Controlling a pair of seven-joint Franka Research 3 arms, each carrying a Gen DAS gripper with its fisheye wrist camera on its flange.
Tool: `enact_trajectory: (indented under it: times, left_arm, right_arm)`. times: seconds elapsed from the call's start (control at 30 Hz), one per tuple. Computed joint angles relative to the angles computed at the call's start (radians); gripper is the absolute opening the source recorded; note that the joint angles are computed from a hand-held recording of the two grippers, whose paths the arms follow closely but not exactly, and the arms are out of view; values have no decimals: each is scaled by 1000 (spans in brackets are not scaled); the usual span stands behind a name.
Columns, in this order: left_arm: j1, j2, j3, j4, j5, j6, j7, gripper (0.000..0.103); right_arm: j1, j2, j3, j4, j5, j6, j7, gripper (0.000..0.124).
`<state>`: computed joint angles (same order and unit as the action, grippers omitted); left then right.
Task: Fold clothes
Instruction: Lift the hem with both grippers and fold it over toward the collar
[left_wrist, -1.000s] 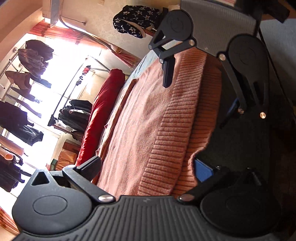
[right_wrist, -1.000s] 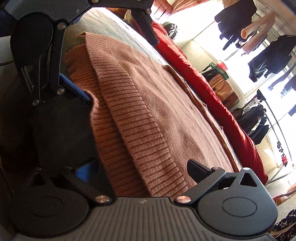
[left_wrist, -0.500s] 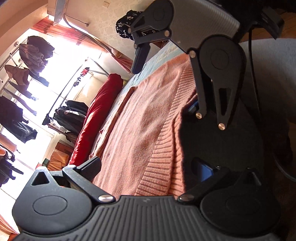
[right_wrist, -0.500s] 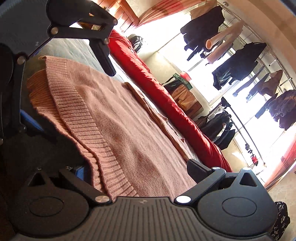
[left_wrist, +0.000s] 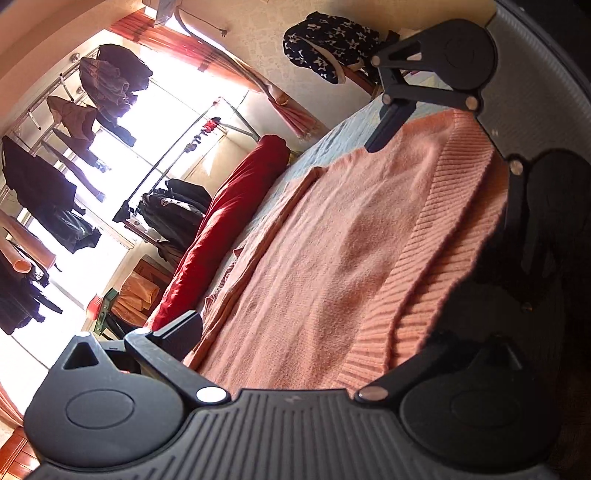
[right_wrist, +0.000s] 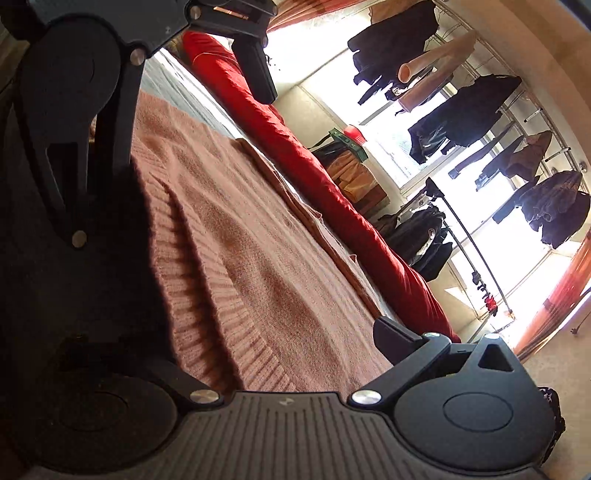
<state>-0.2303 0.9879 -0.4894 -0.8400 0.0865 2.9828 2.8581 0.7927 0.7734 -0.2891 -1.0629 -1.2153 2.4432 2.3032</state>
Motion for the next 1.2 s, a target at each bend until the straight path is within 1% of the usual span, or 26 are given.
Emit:
enact_trajectory:
  times: [0.03,0.1,0.13,0.2,0.3,0.4,0.47,0.57,0.63,0.67,0.77,0.83,0.87,0.93,0.97,1.07,1.13,1.2]
  left_arm:
    - [4,-8,1,-13,-1,1,-2,103]
    - [12,-24,5,-39,1,4,-7,103]
    - [16,-29,7,-48,4,6,-8,103]
    - [22,-38,15,-65,12,9,-14,103]
    - [24,-63,57,-102,31,14,-53,103]
    - [33,-93,104,-162,70,65,-97,103]
    - [34,-103,135,-183,99,94,-139,103]
    - [17,-105,185,-178,135,113,-209,103]
    - [-6,-99,218,-162,166,112,-246,103]
    - [-16,-83,226,-140,193,121,-243,103]
    - [-31,-29,221,-75,266,150,-207,103]
    - [-24,-7,199,-43,290,149,-177,103]
    - [-25,3,199,-29,297,153,-167,103]
    - [-49,14,266,-10,306,188,-203,103]
    - [-61,15,297,-4,312,182,-224,103]
    - [-55,27,294,6,359,198,-194,103]
    - [-56,61,276,64,360,196,-174,103]
    - [-67,106,270,147,336,184,-170,103]
  right_arm:
    - [15,-2,-20,-10,-26,-11,41,103]
    - [46,-12,-51,-30,-82,-77,109,103]
    - [52,-23,-55,-47,-105,-103,133,103]
    - [43,-57,-39,-91,-125,-127,151,103]
    - [23,-98,-10,-157,-138,-176,140,103]
    - [15,-139,6,-226,-177,-233,169,103]
    - [1,-162,25,-255,-189,-253,188,103]
    - [-27,-188,55,-284,-213,-259,214,103]
    - [-50,-177,78,-266,-232,-250,201,103]
    - [-58,-164,87,-249,-241,-242,187,103]
    - [-69,-125,93,-197,-257,-217,141,103]
    - [-66,-105,85,-169,-262,-214,113,103]
    - [-62,-105,77,-168,-269,-213,111,103]
    - [-58,-121,71,-184,-271,-214,114,103]
    - [-62,-128,74,-193,-268,-206,113,103]
    - [-69,-135,78,-203,-276,-187,93,103]
    - [-64,-130,71,-201,-299,-192,84,103]
    - [-55,-127,62,-197,-334,-209,106,103]
